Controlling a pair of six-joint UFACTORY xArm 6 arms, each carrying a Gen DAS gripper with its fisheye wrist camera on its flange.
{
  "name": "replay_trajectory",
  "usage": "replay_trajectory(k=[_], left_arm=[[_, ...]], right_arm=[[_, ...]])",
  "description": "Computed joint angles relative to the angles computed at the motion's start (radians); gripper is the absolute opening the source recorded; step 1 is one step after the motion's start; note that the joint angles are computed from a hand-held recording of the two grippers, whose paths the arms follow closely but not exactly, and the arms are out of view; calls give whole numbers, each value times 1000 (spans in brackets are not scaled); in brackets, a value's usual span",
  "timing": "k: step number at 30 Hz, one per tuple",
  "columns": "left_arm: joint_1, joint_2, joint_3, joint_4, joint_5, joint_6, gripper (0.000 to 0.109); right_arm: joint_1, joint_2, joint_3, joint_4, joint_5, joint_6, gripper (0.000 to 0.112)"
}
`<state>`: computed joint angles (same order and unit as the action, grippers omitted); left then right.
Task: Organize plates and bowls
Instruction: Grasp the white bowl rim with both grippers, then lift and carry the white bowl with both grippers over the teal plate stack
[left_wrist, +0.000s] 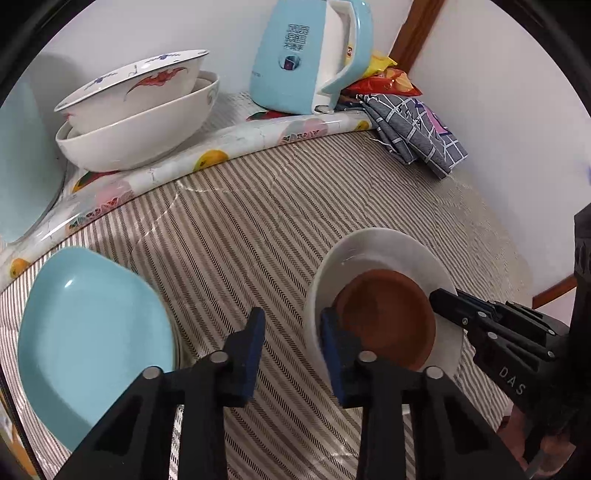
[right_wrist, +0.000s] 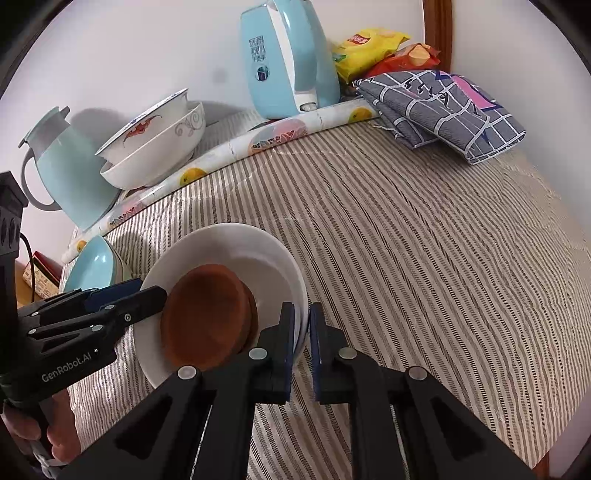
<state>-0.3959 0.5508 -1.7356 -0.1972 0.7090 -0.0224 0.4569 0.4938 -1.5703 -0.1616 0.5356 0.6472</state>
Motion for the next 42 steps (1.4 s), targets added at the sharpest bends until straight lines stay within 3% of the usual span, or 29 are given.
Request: replay_trajectory(k=[11, 15, 21, 25, 42], left_arm=[[-9, 57, -62, -7, 40, 4, 24], [-10, 60, -66, -49, 43, 31, 14], [-14, 58, -57, -40, 24, 29, 13], [-10, 56, -55, -63, 27, 39, 13], [5, -19, 47, -83, 3, 60, 13]], right_arm=[[-9, 43, -37, 71, 14, -49, 13], [-9, 52, -40, 90, 9, -52, 13], [-6, 49, -36, 53, 5, -11, 12], [-14, 43, -21, 133, -16, -49, 13], [14, 26, -10, 77, 4, 3, 11]])
